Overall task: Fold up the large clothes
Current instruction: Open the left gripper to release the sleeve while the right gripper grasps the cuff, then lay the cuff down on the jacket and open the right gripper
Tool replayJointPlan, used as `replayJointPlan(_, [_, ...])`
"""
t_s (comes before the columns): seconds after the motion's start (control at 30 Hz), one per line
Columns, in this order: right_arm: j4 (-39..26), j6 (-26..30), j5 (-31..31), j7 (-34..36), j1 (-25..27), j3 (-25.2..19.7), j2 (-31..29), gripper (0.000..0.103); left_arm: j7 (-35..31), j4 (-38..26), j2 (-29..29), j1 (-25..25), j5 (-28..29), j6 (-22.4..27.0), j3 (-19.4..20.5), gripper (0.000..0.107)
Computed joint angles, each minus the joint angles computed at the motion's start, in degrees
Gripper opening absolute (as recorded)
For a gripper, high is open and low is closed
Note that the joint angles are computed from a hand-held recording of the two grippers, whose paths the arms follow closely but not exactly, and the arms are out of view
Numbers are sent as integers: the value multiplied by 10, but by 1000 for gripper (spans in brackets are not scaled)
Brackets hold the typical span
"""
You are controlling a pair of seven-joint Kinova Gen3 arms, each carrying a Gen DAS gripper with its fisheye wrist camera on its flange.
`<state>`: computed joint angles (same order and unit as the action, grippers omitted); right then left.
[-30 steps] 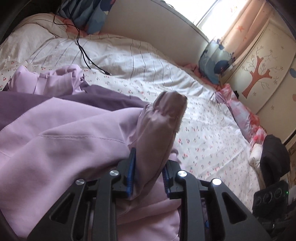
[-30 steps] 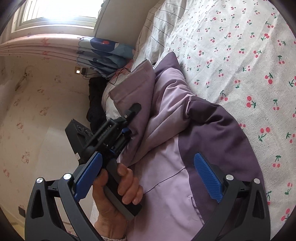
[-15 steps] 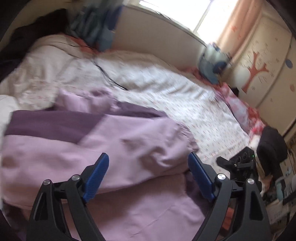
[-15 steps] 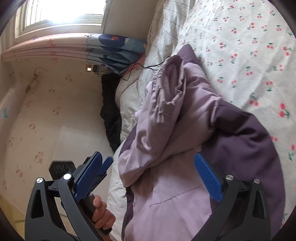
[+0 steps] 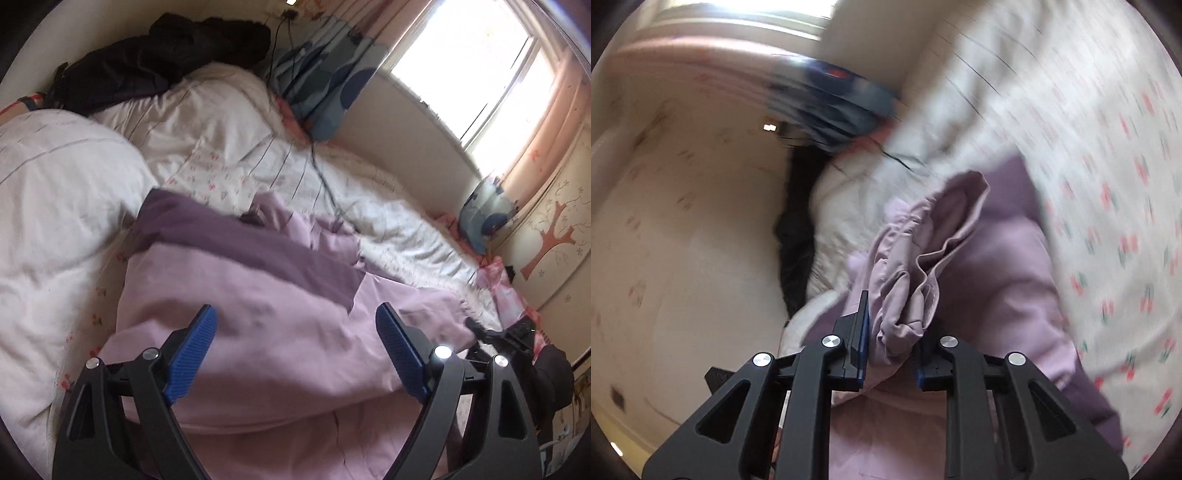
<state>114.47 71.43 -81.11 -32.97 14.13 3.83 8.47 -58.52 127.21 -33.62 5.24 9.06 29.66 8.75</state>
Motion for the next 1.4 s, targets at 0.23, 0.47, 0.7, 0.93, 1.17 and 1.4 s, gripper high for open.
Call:
replayJointPlan(0.23, [-1,-100,70,24,39,-79,-2,17,1,11,85,-13,-17,-15,18,84])
replayJointPlan(0.47, [15,-141,107,17,139,-191,22,17,95,-16,98,-80,-140,31,155,84])
replayJointPlan(0.7, [11,-121,136,-22,71,-97,15,18,116,-38,138,-62,-176,75,128,88])
replayJointPlan(0.93, [70,-219,70,33,72,-71,-121,44,218,-75,77,-120,-318,125,256,88])
replayJointPlan(1.17, [8,-381,142,39,-55,-128,-142,53,261,-98,120,-178,-404,121,306,88])
replayJointPlan(1.4, [-20,-488,297,-94,-232,-49,-4,44,337,-75,214,-174,-472,108,321,90])
